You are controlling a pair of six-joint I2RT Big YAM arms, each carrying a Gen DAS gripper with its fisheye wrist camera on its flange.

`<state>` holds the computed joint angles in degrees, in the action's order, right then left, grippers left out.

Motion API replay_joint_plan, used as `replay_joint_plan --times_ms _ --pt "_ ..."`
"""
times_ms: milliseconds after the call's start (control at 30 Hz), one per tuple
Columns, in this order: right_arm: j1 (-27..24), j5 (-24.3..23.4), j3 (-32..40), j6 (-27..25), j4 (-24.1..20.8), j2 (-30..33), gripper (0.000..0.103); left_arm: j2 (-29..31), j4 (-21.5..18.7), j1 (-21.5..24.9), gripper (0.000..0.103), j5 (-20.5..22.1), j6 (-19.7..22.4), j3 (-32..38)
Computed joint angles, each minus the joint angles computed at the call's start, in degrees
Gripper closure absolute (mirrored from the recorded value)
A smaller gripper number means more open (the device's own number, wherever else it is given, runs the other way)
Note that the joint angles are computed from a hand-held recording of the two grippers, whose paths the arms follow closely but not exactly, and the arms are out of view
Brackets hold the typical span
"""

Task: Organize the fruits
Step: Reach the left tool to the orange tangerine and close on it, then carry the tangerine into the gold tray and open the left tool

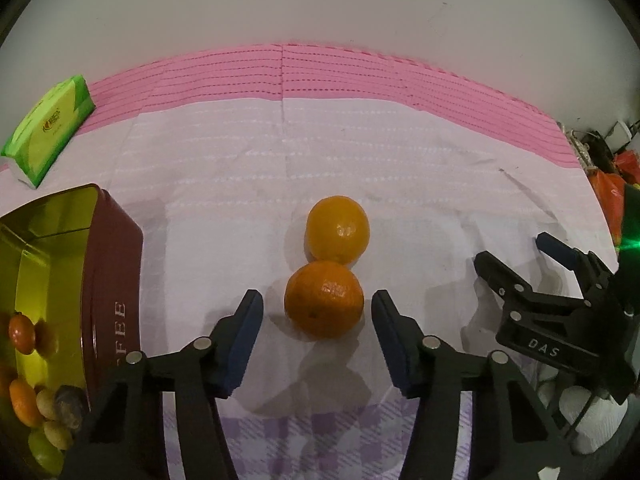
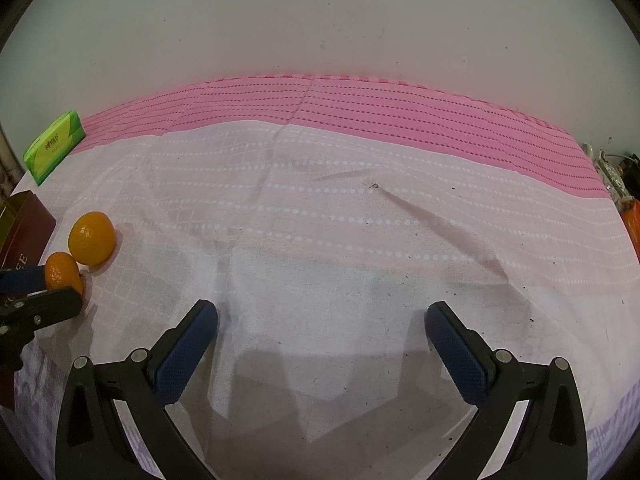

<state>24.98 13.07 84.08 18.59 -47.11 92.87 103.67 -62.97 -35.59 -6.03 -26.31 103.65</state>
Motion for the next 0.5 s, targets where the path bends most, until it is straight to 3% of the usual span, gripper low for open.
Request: replay_joint_plan --times_ms 67,133,500 --pt "0.0 0.0 0.0 0.0 0.0 0.0 0.000 0.1 -0.1 0.1 0.066 0.7 -0.1 0.1" --pt "0.0 0.0 0.0 0.0 0.0 0.0 0.000 0.1 0.0 0.1 0.069 0.6 -0.2 0.1" --pt "0.0 0.0 0.0 0.0 0.0 0.0 0.000 -1.9 -0.9 -0.5 0.069 0.1 0.7 -1.3"
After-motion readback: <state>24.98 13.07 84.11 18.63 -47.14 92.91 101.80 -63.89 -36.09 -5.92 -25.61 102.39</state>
